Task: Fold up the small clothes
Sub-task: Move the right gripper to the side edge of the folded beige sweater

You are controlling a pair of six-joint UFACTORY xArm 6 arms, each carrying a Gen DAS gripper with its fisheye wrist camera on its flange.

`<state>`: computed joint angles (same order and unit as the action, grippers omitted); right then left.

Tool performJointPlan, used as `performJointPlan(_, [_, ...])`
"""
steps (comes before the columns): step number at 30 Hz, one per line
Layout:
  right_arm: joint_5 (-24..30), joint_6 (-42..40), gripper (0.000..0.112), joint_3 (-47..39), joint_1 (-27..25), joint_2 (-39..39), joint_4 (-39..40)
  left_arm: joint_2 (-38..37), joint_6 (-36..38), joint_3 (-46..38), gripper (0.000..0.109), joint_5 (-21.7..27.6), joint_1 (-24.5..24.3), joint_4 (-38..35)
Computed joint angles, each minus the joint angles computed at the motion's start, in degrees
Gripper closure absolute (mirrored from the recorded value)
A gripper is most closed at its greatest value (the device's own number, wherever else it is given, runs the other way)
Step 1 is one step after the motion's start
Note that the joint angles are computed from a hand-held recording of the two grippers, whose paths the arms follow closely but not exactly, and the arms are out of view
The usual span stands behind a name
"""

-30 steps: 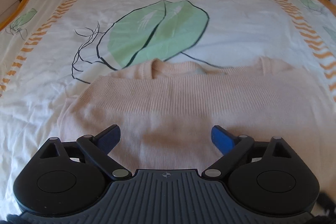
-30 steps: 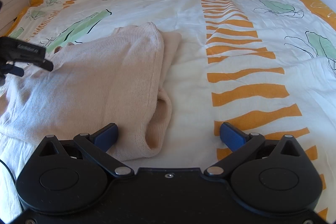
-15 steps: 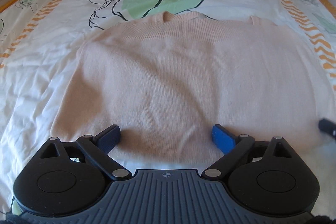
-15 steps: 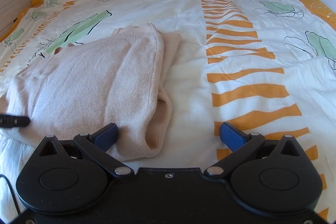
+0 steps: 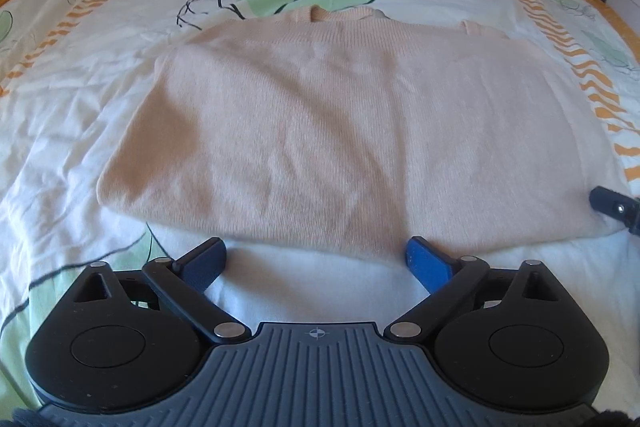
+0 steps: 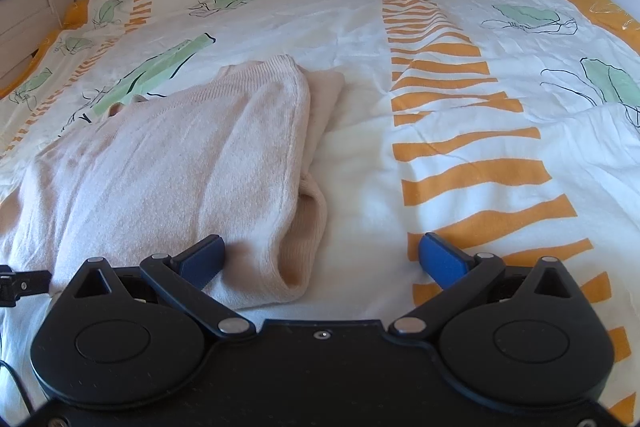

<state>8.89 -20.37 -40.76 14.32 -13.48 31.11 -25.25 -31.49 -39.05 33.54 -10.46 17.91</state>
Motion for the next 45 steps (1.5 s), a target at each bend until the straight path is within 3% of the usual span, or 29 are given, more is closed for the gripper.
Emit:
performJointPlan(9, [2.6,-20.5,0.009,-1.4,-0.4,-1.0,27.7,-5.8,5.3,6.1,0.006,-2.8,-0.3,-1.2])
performJointPlan(18, [16.2,-25.1,0.009,-3.5,-6.3,-2.1,41.3,-7.5,5.5,9.1,0.006,-6.9,0.4,-1.1])
performJointPlan(32, [26.9,-28.3,0.009,-11.5,-8.4,5.9,44.9,-9.3,7.2,11.6,0.006,-10.0,1.0,-2.5])
performJointPlan(45, [39.6,-27.8,0.009,-25.0,-11.4,18.9,47.8,-9.1,8.3,11.4,0.006,-10.0,1.2,-3.7])
